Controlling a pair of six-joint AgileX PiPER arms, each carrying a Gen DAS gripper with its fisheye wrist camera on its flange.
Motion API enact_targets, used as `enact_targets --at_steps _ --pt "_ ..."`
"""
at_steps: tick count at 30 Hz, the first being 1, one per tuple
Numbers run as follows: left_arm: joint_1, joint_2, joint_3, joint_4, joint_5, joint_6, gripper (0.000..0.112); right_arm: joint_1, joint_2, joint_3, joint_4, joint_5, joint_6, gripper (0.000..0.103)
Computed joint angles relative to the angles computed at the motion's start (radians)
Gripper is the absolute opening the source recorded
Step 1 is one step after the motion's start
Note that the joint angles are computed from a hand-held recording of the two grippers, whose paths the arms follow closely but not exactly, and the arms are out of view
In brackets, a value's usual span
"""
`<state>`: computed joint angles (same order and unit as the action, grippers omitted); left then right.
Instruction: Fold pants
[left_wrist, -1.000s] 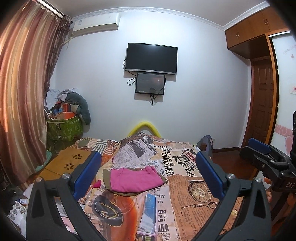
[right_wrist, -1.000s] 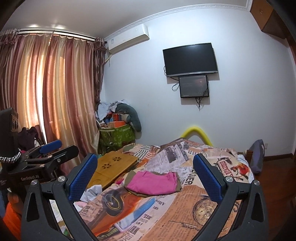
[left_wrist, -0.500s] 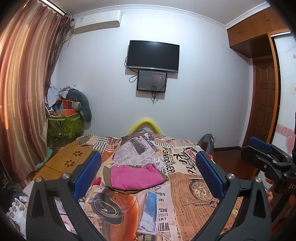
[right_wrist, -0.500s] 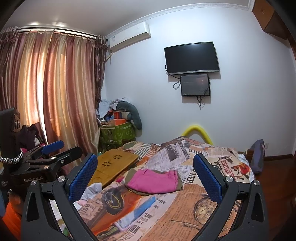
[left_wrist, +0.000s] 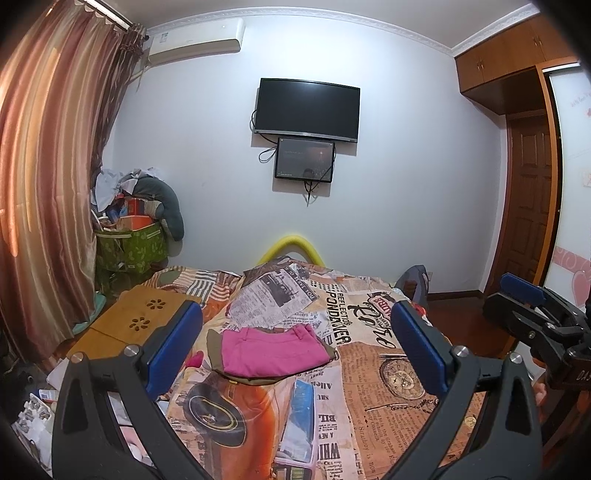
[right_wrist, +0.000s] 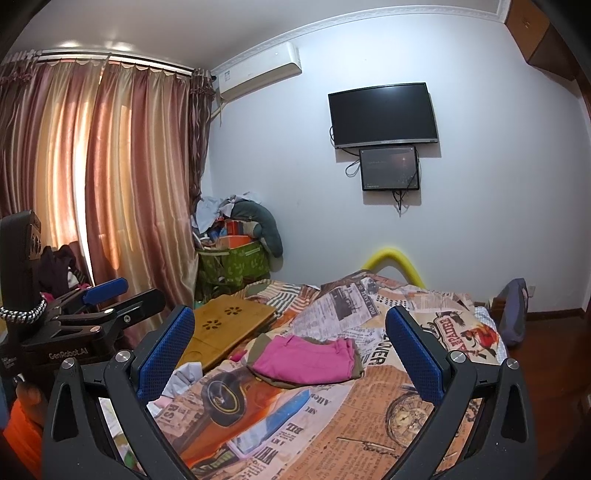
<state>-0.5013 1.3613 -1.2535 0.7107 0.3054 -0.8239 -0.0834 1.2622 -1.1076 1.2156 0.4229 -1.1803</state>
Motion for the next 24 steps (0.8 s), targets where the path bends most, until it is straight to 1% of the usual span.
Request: enact_targets --at_steps 8,11,16,18,21,24 --pt "-0.004 0.002 0.002 0.029 -0.002 -0.029 0.103 -0.001 0.004 -0.007 -0.016 0.002 0.018 0.103" --pt "0.000 0.003 0.002 0.001 -0.006 -0.005 0.103 -0.003 0.006 -0.007 -0.014 0.003 0.015 0.103" --pt "-0.001 0.002 0.002 0.009 -0.003 -0.011 0.103 -0.002 0.006 -0.007 -0.018 0.002 0.020 0.103" --pt "0.000 0.004 -0.003 -0.018 -0.002 0.021 0.103 -0.006 0.007 -0.005 -0.010 0.005 0.012 0.103" --pt "0.000 0.003 -0.006 -0.010 0.003 0.018 0.103 -0.014 0.006 -0.002 0.007 0.010 -0.003 0.103" --pt "0.009 0.004 -0.008 -0.065 -0.009 0.071 0.103 -0.017 0.009 -0.004 0.006 0.014 0.000 0.103"
